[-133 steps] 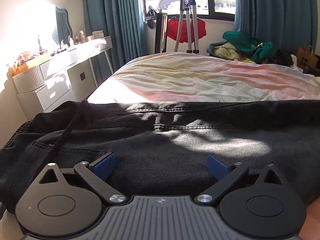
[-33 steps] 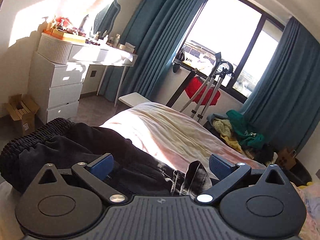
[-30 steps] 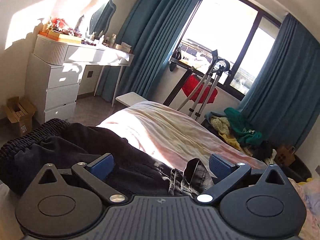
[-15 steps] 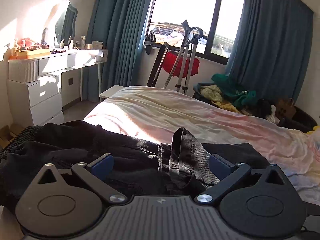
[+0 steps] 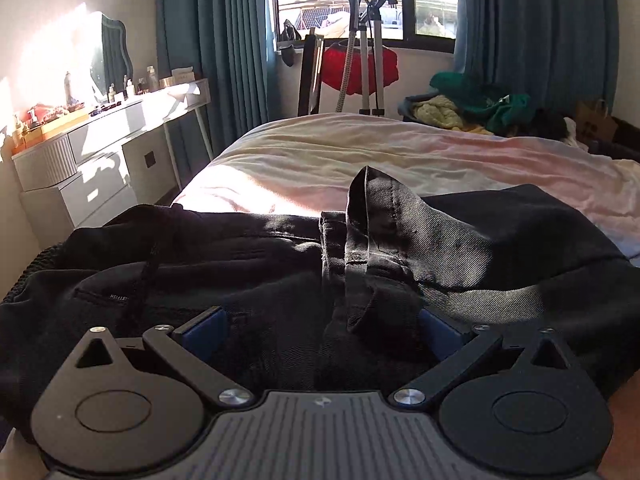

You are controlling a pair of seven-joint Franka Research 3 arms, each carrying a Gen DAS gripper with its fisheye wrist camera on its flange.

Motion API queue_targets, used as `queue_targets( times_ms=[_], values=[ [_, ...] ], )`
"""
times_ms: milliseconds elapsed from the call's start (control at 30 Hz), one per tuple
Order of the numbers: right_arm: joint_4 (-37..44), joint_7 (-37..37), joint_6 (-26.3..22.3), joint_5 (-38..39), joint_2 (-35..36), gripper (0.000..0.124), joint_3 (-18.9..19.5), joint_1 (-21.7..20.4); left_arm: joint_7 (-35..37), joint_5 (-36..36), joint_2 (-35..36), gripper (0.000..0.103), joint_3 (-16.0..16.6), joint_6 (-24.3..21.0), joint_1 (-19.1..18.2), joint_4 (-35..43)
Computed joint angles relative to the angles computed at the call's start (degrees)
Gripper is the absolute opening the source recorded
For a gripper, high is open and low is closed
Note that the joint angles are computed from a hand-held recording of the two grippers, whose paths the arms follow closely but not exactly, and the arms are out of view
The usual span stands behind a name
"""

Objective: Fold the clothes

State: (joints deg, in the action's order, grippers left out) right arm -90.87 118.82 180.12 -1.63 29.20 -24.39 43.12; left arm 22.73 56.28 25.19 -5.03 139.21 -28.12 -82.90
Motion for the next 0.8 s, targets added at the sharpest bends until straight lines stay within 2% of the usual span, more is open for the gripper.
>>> queue_targets(
  times_ms=[100,233,333,433,500,600,700,800],
  values=[
    [3.2,1.3,-5.9,1.2,2.4,0.08,3.5,-3.1,0.8,-1.2,0.9,0.103,-0.2,-0.1,0.2,0.5],
    [3.6,2.6,-6.7,1.0,3.1,0.08,8.2,-6.9,-0.5,-0.9,0.6,0.103,0.3,1.3,0.3,-0.2],
    [3.2,4.4,-6.0,0.6,2.8,0.081,8.9,-7.5,-2.0,-1.7,-1.4,0.102,0.0,3.9,1.3,-2.9],
    [2.4,7.0,-4.9,-1.3,2.4,0.081,5.8,-5.1,-4.4,-3.4,-4.7,0.102,-0.6,5.8,2.6,-6.6],
    [1.7,9.0,-3.8,-3.1,2.1,0.081,2.7,-2.7,-5.8,-3.6,-7.3,0.102,-1.0,4.7,3.0,-8.7],
    [-1.0,11.6,1.3,-3.9,1.3,0.08,-2.2,1.3,-9.0,-3.1,-12.7,0.102,-2.0,3.2,4.0,-13.0],
    [-3.3,12.7,5.5,-1.5,1.2,0.08,-8.6,6.7,-12.8,-4.7,-19.7,0.102,-3.3,7.7,7.6,-20.2],
    [-4.6,11.1,8.5,0.7,0.7,0.08,-9.7,8.0,-16.2,-3.5,-26.9,0.102,-4.4,10.3,10.7,-27.5]
  ],
)
